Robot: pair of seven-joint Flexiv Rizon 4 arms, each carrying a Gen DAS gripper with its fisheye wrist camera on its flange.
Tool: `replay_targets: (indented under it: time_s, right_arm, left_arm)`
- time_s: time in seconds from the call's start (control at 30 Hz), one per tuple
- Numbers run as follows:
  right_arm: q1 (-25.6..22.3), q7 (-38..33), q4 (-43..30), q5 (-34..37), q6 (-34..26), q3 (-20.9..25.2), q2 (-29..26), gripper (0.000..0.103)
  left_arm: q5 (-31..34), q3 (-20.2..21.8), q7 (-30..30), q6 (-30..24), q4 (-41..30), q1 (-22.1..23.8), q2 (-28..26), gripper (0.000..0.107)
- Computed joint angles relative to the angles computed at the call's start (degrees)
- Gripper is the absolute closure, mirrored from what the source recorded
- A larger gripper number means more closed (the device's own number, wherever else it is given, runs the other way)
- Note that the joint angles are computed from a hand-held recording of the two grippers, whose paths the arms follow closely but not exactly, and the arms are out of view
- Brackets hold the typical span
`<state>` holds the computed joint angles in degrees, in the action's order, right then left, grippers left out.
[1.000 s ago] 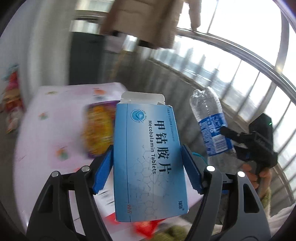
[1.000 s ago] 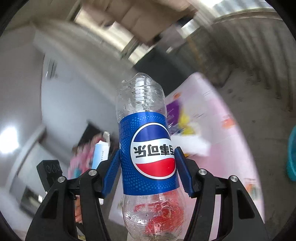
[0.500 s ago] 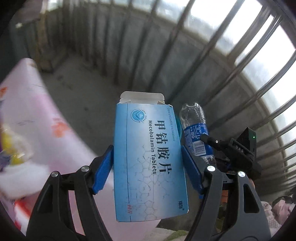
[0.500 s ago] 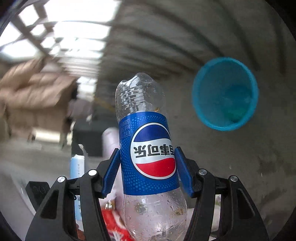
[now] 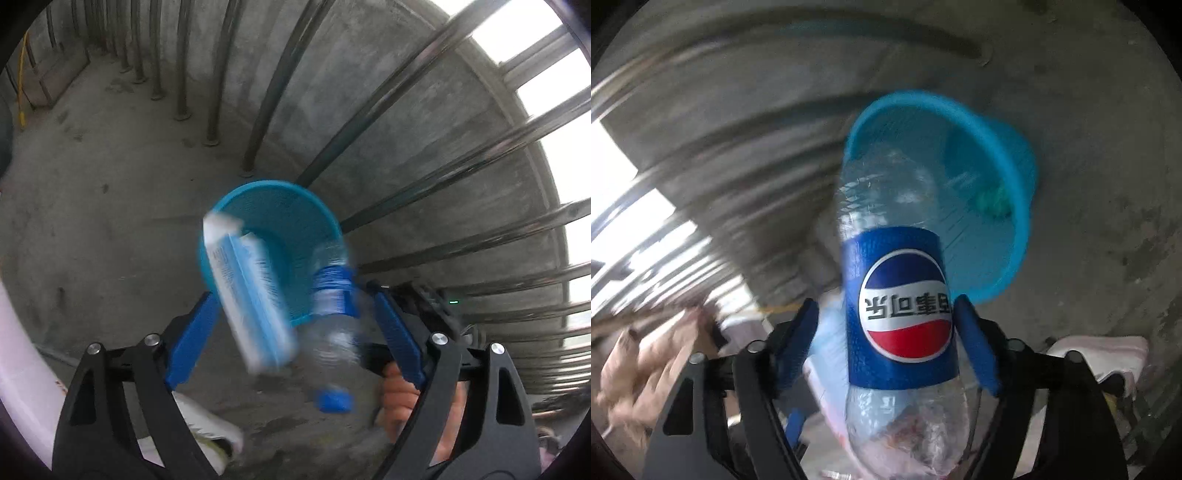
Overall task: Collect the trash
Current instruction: 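Carry Pepsi bottle to the wastebasket and release it with right tool while left holds box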
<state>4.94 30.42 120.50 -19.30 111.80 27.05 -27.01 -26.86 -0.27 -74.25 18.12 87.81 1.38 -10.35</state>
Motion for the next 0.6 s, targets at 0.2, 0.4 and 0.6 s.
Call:
replay_targets:
  time_s: [0.2, 0.4, 0.6]
  right_arm:
    - [7.94, -2.92, 2.26, 6.34, 4.82, -6.28, 1.56, 0.028]
    - [11.92, -6.77, 4.93, 8.99, 7.81, -8.87, 5.16, 0.028]
    - [13.28, -11.45, 0.77, 3.06, 9.94, -8.27, 6.44, 0.028]
  left_arm:
    - [-2.91, 1.48, 4.33, 1.27, 3.68, 0.96, 4.95, 0.025]
    - [-7.2, 4.78, 9.58, 0.69, 4.47, 3.95, 10.97, 0.025]
    - [-11.17, 12.16, 16.01, -2.87, 6.11, 8.53, 20.91, 0.025]
